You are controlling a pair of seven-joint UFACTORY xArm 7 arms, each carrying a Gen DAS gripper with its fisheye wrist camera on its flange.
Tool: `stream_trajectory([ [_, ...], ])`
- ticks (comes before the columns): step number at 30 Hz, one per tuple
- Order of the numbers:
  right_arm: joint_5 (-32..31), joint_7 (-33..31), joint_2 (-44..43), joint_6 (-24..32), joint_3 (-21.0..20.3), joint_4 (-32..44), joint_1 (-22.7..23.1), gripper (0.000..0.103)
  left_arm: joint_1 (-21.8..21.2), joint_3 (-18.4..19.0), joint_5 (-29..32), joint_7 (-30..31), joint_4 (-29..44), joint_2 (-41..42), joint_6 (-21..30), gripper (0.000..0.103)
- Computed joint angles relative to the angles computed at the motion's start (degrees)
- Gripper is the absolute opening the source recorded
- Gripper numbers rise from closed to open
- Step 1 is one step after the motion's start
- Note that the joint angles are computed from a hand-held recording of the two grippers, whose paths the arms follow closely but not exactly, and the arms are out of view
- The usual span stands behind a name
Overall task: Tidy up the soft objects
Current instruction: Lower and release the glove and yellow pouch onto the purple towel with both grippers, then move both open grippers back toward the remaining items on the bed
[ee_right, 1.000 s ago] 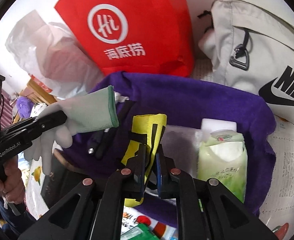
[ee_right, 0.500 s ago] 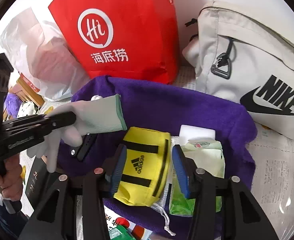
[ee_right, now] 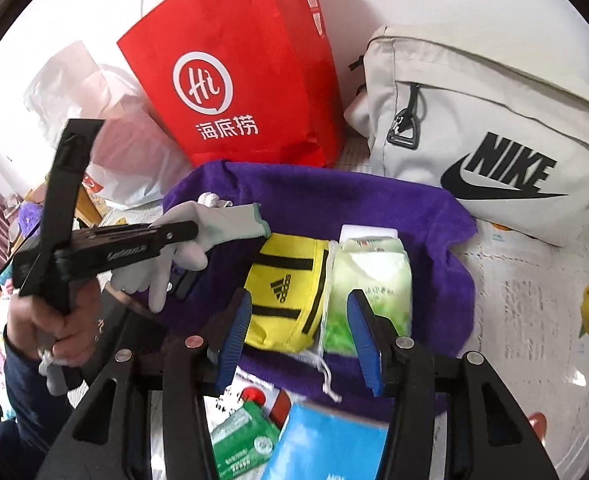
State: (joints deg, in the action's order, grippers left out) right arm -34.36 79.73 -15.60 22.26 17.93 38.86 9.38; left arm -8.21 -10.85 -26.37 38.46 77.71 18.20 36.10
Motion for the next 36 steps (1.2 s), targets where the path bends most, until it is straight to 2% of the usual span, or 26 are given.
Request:
stream_trajectory([
  [2,0.5,0.1,-1.0,0.0,0.1,-0.6,0.4,0.05,-0.8,0.6,1.3,-1.8,-0.2,0.0,-1.4,0.039],
  [4,1.2,-0.1,-1.7,0.3,0.6,-0.9,0.9,0.05,-1.0,1.0,2.5,-3.2,-0.7,-0.5,-2.9,0.052],
  [5,1.3,-0.1,-1.8,0.7,0.9,-0.8,1.0,0.05,-0.8,0.8,2.5,-3.0,-1.0,-0.8,-3.1,0.054],
  [10,2.4,-0.1,-3.0,2.0,2.0,-1.0,2.1,0.05,-0.2,0.8,2.8,-2.0,-3.8,-4.1,-4.0,0.054],
  [17,4.2,1.4,-6.5,5.1,4.3,-2.2,4.0,0.05,0.1,1.5,-1.9,3.6,-11.1,-12.3,-2.4,0.055],
  [21,5.9,3.4,-10.2,7.8,6.3,-4.0,5.3,0.05,-1.3,3.0,-4.3,7.5,-17.4,-18.1,-2.3,0.055],
  [28,10.2,7.1,-17.9,13.5,9.3,-8.1,8.8,0.05,-5.2,5.5,-4.6,9.8,-28.1,-26.6,-3.5,0.056],
  [31,11.8,8.6,-21.6,15.2,10.3,-10.2,10.1,0.05,-6.8,5.8,-3.8,9.1,-31.0,-28.5,-4.3,0.058],
  [36,14.7,9.8,-26.1,17.4,11.1,-13.3,12.3,0.05,-9.0,5.2,-0.6,4.4,-33.6,-28.4,-7.2,0.064],
])
